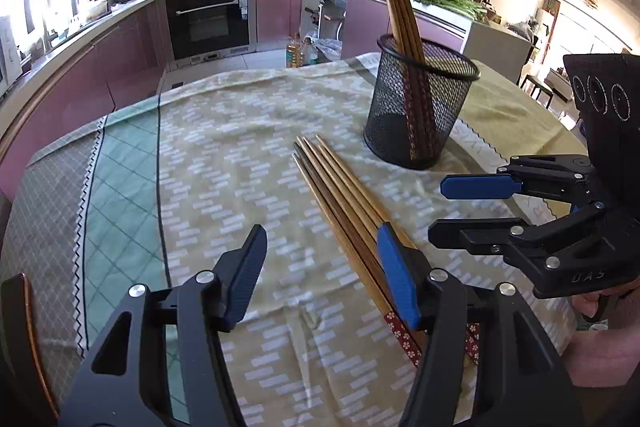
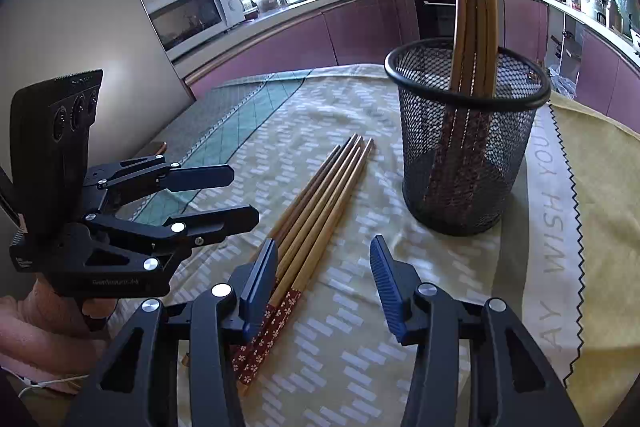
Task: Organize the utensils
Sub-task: 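Reach down and grasp a chopstick with the left tool while the right tool grasps another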
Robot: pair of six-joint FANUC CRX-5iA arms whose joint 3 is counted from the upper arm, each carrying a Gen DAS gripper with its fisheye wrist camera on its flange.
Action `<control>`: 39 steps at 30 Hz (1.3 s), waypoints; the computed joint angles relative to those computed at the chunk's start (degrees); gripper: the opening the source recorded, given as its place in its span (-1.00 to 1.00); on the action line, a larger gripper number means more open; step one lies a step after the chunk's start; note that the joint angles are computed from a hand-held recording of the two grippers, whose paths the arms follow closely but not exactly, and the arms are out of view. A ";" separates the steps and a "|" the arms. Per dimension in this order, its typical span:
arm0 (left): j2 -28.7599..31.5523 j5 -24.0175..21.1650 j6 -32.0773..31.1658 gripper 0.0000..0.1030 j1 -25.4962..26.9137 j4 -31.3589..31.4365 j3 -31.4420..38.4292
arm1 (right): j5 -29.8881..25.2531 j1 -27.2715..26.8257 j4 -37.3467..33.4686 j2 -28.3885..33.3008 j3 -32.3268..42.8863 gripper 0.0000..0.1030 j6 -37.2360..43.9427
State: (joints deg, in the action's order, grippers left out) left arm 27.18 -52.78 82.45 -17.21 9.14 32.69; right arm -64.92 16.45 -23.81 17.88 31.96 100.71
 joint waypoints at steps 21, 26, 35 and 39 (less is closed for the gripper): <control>2.25 -3.42 1.58 0.02 -0.12 0.10 1.67 | -0.12 2.52 4.31 1.02 -0.39 -0.26 -2.98; 2.47 -3.53 1.49 0.00 -0.16 0.07 1.99 | -0.08 2.88 5.17 1.33 -0.16 -0.29 -3.39; 2.99 -3.78 0.49 -0.17 0.00 0.85 2.50 | 0.77 3.64 7.12 1.41 -0.52 -0.31 -3.84; 3.11 -4.09 -0.25 -0.24 0.23 1.40 2.51 | 0.59 3.56 7.63 1.47 -0.54 -0.39 -4.33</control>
State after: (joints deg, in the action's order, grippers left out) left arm 30.28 -56.87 82.20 -16.98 10.54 35.19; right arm -64.33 20.01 -16.17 19.35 31.41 96.38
